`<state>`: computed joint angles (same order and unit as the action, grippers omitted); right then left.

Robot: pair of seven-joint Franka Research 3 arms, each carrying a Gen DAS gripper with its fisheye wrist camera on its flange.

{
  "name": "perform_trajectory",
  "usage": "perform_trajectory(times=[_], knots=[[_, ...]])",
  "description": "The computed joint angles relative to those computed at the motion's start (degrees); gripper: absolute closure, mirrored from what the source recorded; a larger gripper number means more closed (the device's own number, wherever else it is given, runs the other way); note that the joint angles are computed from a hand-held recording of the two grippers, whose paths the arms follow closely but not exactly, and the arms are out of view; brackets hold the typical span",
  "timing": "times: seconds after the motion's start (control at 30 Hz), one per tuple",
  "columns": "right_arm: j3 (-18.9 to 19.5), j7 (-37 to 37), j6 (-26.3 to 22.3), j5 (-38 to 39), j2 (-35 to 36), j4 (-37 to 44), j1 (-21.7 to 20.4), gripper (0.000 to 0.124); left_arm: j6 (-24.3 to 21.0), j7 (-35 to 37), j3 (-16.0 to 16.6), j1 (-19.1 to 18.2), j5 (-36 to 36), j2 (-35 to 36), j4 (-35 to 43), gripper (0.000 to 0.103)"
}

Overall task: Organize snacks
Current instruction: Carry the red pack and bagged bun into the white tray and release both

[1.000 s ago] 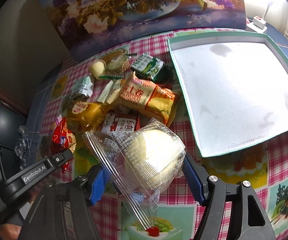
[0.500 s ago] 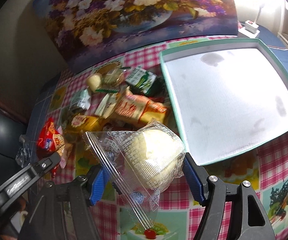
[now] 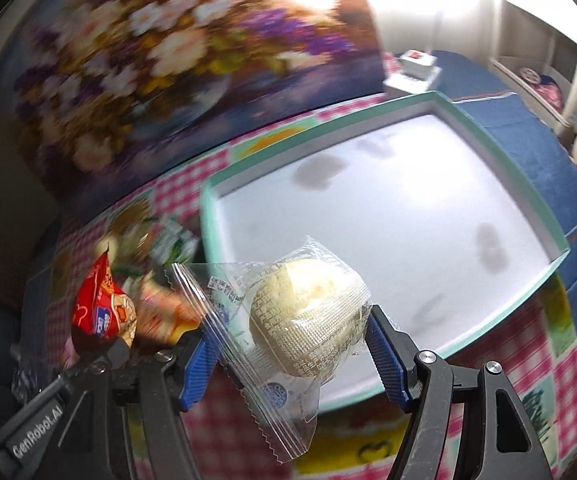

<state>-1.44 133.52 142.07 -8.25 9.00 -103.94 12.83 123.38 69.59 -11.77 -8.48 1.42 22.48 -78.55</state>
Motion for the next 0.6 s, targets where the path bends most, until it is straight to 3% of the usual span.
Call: perform_trajectory(times=[0.33, 0.6], knots=[[-2.78, 4.23, -1.03, -3.47, 1.56, 1.26, -2.41, 0.051, -3.35, 1.69, -0.16, -5.1, 4.44, 11.66, 15.35, 0.069], [-3.93, 6.07, -1.19, -4.77, 2.92, 2.25, -3.88, 0.051, -3.64, 3.44, 0.26, -7.59, 5.85, 17.21, 21.71, 0.069]])
